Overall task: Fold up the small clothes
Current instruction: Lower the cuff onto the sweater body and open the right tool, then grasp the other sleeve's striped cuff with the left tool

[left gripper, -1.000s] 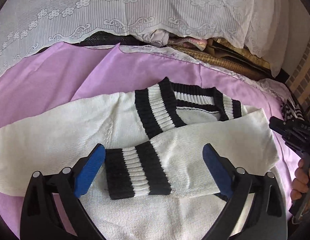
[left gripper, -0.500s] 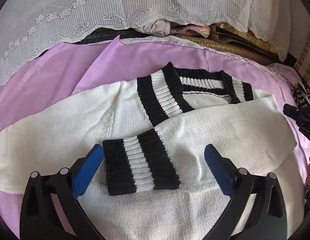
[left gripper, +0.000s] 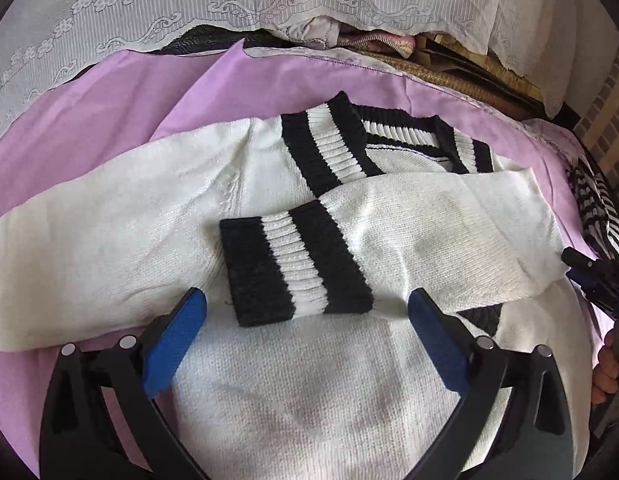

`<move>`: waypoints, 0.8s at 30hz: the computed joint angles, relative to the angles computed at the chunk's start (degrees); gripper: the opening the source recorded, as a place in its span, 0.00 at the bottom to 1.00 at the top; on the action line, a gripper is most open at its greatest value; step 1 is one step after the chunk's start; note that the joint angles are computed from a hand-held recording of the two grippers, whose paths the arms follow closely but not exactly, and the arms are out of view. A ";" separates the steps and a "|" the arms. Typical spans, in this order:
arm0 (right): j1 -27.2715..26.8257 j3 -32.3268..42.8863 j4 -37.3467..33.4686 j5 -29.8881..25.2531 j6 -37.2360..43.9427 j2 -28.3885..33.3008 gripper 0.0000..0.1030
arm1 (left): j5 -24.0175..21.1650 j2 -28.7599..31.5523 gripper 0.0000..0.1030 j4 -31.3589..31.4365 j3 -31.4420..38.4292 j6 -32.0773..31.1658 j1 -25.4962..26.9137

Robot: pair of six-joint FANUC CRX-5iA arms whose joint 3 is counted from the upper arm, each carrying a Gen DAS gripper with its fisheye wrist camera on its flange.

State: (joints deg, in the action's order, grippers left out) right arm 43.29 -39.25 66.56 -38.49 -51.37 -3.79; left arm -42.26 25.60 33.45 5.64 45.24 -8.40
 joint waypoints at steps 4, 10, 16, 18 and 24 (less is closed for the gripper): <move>3.31 2.50 0.17 -5.42 3.44 0.44 0.38 | 2.46 -4.12 0.96 0.34 -4.74 -1.50 3.13; 7.20 12.27 -0.22 -5.75 16.72 5.97 0.39 | -7.75 -1.24 0.96 -5.57 2.15 11.68 11.65; 10.55 28.33 -6.84 -2.92 37.86 16.23 0.46 | -18.21 -0.78 0.94 7.47 1.10 5.86 23.52; 11.06 34.23 -10.56 -2.06 44.26 20.33 0.47 | -17.49 -1.27 0.94 8.11 0.45 6.03 26.26; 12.63 54.55 -25.40 -5.80 63.27 33.60 0.47 | -17.81 4.92 0.94 10.39 5.51 9.90 29.60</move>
State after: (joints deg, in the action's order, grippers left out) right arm 55.92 15.30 41.15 -44.29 11.89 29.81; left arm -60.08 30.52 43.84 11.16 55.15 21.21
